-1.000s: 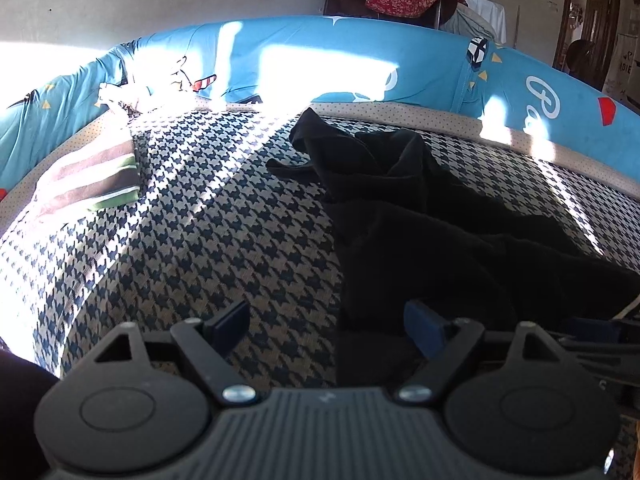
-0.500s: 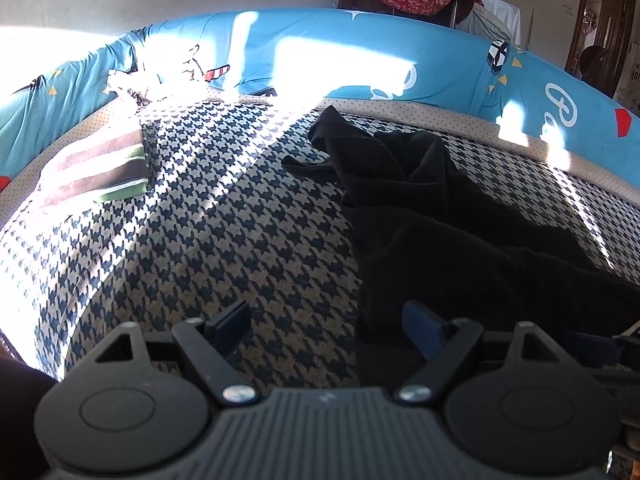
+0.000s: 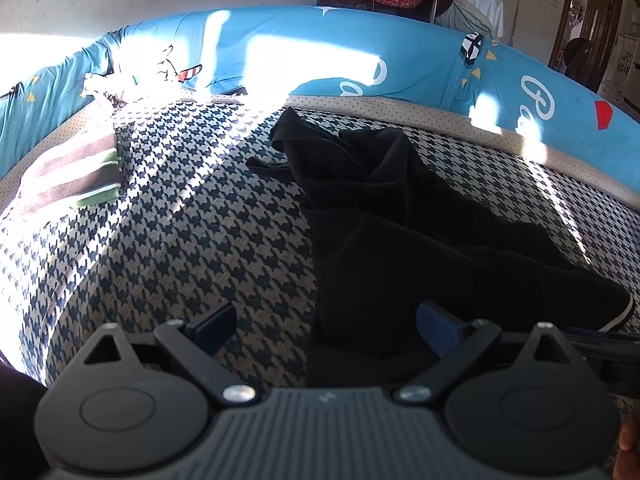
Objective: Fold clothes
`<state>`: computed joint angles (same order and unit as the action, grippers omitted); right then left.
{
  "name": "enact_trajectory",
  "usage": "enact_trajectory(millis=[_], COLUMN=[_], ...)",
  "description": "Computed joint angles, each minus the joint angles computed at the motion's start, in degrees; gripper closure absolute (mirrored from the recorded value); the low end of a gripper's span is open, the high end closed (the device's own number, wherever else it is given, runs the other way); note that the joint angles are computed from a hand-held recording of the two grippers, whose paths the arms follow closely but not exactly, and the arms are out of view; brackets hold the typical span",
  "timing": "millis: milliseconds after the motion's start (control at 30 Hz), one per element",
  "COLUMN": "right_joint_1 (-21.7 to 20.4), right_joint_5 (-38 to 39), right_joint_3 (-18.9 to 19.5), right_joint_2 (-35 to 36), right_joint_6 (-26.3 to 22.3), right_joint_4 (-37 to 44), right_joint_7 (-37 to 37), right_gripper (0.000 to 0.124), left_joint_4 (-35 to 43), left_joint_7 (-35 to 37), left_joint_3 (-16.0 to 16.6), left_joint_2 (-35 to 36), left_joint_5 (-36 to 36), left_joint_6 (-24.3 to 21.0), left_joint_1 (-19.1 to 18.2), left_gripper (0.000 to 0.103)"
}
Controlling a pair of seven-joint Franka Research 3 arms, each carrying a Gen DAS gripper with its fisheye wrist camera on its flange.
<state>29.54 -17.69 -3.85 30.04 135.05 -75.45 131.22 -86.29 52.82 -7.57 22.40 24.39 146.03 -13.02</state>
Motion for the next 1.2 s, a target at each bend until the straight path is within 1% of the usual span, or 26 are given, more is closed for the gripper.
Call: enact_trajectory(millis=[100, 200, 267, 367, 567, 733, 1067, 1200], right_joint_1=[0.4, 0.4, 0.3, 0.0, -1.9, -2.4, -3.6, -3.8], right_joint_5=[-1.2, -3.3, -4.9, -6.7, -5.7, -5.6, -5.3, -6.1], right_joint_3=[-1.4, -2.4, -2.7, -2.8, -1.2, -1.0, -0.6, -0.6], right_joint_2=[-0.6, -1.7, -2.4, -3.0, -4.2, -5.2, -6.9, -7.3], right_joint_6=[-1.2, -0.3, 0.2, -0.5, -1.4, -2.0, -2.6, -2.5], right_joint_4=[-0.3, -1.8, -2.6, -3.1, -4.6, -5.7, -7.8, -8.5], right_joint_7=[3.7, 7.5, 9.2, 11.1, 11.0, 12.0, 14.9, 16.0], right_gripper=[0.076, 0.076, 0.076, 0.076, 0.076, 0.076, 0.076, 0.076], left_joint_4=[1.8, 4.0, 5.5, 7.5, 10.5, 13.1, 15.1, 16.3], left_joint_7=[1.5, 3.6, 5.2, 7.2, 9.4, 11.1, 13.9, 15.0], left_joint_3=[-0.6, -1.2, -1.7, -2.1, -2.0, -2.3, -2.6, -2.7], left_joint_2=[1.1, 2.5, 3.5, 4.9, 7.0, 8.7, 9.7, 10.4], left_joint_5=[-0.6, -1.6, -2.7, -4.1, -5.7, -7.1, -8.1, -8.3], left_joint_6=[0.5, 0.6, 0.4, -0.1, -2.6, -4.8, -5.0, -6.0], left_joint_1=[0.0, -0.3, -0.5, -0.9, -1.9, -2.3, -3.5, -3.9], left_gripper=[0.004, 0.004, 0.004, 0.004, 0.004, 0.004, 0.004, 0.004])
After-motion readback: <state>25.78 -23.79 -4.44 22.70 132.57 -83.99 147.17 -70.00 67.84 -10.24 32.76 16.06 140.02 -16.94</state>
